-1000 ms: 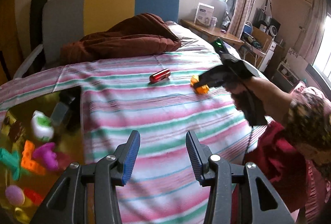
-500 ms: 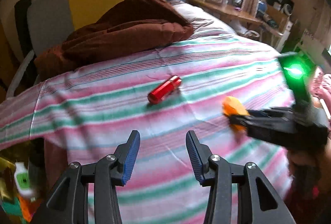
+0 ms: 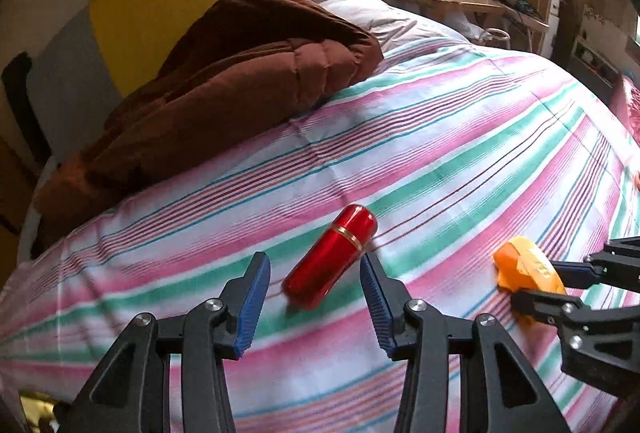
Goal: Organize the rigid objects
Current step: 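Grasp the red cylinder with the left tool while the right tool holds the yellow toy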
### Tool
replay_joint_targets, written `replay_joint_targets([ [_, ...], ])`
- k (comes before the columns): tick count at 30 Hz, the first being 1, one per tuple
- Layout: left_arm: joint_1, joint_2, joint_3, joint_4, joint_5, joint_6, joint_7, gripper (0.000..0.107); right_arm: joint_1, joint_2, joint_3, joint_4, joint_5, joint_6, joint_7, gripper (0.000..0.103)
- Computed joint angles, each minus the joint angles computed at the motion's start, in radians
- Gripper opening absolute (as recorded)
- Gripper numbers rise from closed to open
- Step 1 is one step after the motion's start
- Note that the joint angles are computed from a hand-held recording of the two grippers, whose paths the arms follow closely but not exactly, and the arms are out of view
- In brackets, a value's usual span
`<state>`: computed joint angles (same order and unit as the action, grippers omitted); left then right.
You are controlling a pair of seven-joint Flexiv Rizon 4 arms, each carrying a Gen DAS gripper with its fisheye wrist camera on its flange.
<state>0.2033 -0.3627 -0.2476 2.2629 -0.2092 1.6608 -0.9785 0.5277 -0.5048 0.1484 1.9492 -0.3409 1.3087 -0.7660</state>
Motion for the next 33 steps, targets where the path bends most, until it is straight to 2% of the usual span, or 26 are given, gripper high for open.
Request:
replay_joint_targets([
  [2, -0.022, -0.019, 0.020, -0.020, 0.006, -0.014, 0.002, 0.047, -0.005, -0.004, 0.006, -0.007, 0.007, -0.003, -0.004, 0.028],
  [5, -0.095, -0.048, 0.104, -0.054, 0.061, -0.015, -0.025, 0.047, -0.013, -0.010, 0.016, -0.016, 0.022, -0.005, -0.011, 0.028],
  [6, -0.090, -0.055, 0.089, -0.050, 0.031, -0.004, -0.001, 0.047, -0.013, -0.011, 0.016, -0.018, 0.025, -0.005, -0.012, 0.028],
  [9, -0.005, -0.072, -0.005, -0.040, 0.010, 0.014, -0.012, 0.047, -0.013, -0.013, 0.018, -0.020, 0.033, -0.003, -0.012, 0.028],
  [12, 0.141, -0.092, -0.158, -0.013, 0.014, 0.047, -0.017, 0.047, -0.013, -0.015, 0.020, -0.022, 0.040, -0.002, -0.013, 0.028],
  [14, 0.217, -0.112, -0.232, 0.002, 0.051, 0.080, -0.024, 0.046, -0.012, -0.016, 0.019, -0.023, 0.041, -0.002, -0.014, 0.028],
  [18, 0.229, -0.124, -0.232, 0.004, 0.115, 0.104, -0.055, 0.042, -0.010, -0.016, 0.017, -0.023, 0.044, 0.000, -0.012, 0.028],
  [20, 0.234, -0.124, -0.235, 0.006, 0.147, 0.106, -0.066, 0.030, -0.012, -0.018, 0.019, -0.024, 0.046, 0.001, -0.015, 0.028],
  [21, 0.232, -0.121, -0.231, 0.011, 0.161, 0.114, -0.074, 0.028, -0.013, -0.019, 0.019, -0.025, 0.046, 0.002, -0.017, 0.028],
  [25, 0.140, -0.103, -0.127, 0.031, 0.202, 0.172, -0.122, 0.026, -0.018, -0.014, 0.023, -0.019, 0.051, 0.006, -0.026, 0.028],
  [33, 0.292, -0.061, -0.238, 0.113, 0.281, 0.171, -0.219, 0.025, -0.024, -0.013, 0.027, -0.015, 0.056, 0.017, -0.037, 0.028],
])
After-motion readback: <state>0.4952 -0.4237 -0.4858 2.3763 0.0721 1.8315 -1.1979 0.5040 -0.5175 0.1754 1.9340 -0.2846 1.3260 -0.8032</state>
